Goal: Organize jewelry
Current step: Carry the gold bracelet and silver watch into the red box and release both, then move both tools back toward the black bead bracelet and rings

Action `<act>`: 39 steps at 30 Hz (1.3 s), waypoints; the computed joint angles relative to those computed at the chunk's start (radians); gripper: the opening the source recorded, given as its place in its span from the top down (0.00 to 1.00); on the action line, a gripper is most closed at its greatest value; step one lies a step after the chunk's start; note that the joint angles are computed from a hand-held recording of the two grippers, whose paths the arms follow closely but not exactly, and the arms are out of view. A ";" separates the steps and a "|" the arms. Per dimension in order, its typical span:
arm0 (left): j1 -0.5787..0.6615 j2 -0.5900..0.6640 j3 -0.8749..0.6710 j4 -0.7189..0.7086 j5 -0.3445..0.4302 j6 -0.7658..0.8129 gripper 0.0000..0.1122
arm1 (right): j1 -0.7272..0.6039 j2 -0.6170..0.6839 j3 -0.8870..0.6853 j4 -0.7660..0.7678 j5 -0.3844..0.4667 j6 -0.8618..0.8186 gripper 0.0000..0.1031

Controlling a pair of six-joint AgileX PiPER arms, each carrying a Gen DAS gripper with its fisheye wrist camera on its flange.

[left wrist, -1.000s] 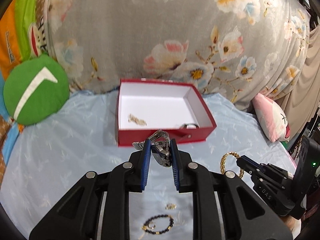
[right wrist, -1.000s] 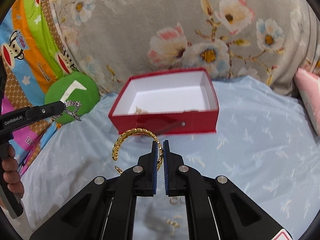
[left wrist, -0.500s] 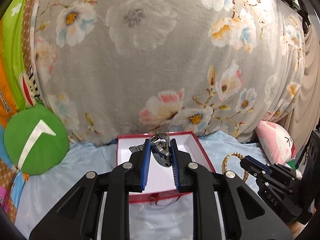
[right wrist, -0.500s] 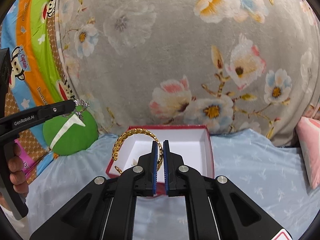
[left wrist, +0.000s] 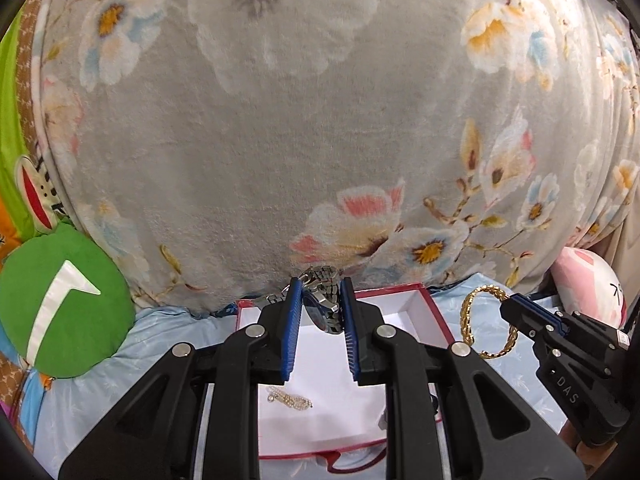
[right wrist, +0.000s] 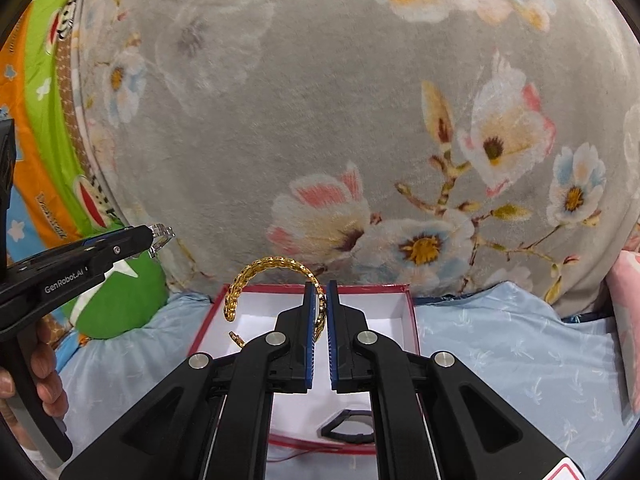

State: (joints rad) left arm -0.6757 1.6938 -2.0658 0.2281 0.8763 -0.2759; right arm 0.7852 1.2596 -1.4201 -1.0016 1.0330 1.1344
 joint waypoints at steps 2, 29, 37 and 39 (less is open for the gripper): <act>0.022 0.071 -0.061 -0.044 0.025 0.027 0.83 | -0.088 0.023 0.009 0.068 -0.081 -0.030 0.96; 0.046 0.421 -0.173 0.023 -0.006 -0.035 0.59 | -0.374 0.305 0.057 0.191 -0.375 -0.053 0.63; 0.022 0.321 0.009 0.172 -0.094 -0.161 0.33 | -0.346 0.255 0.120 0.148 -0.373 0.029 0.49; 0.011 0.294 0.056 0.199 -0.105 -0.177 0.31 | -0.321 0.237 0.133 0.139 -0.337 0.043 0.48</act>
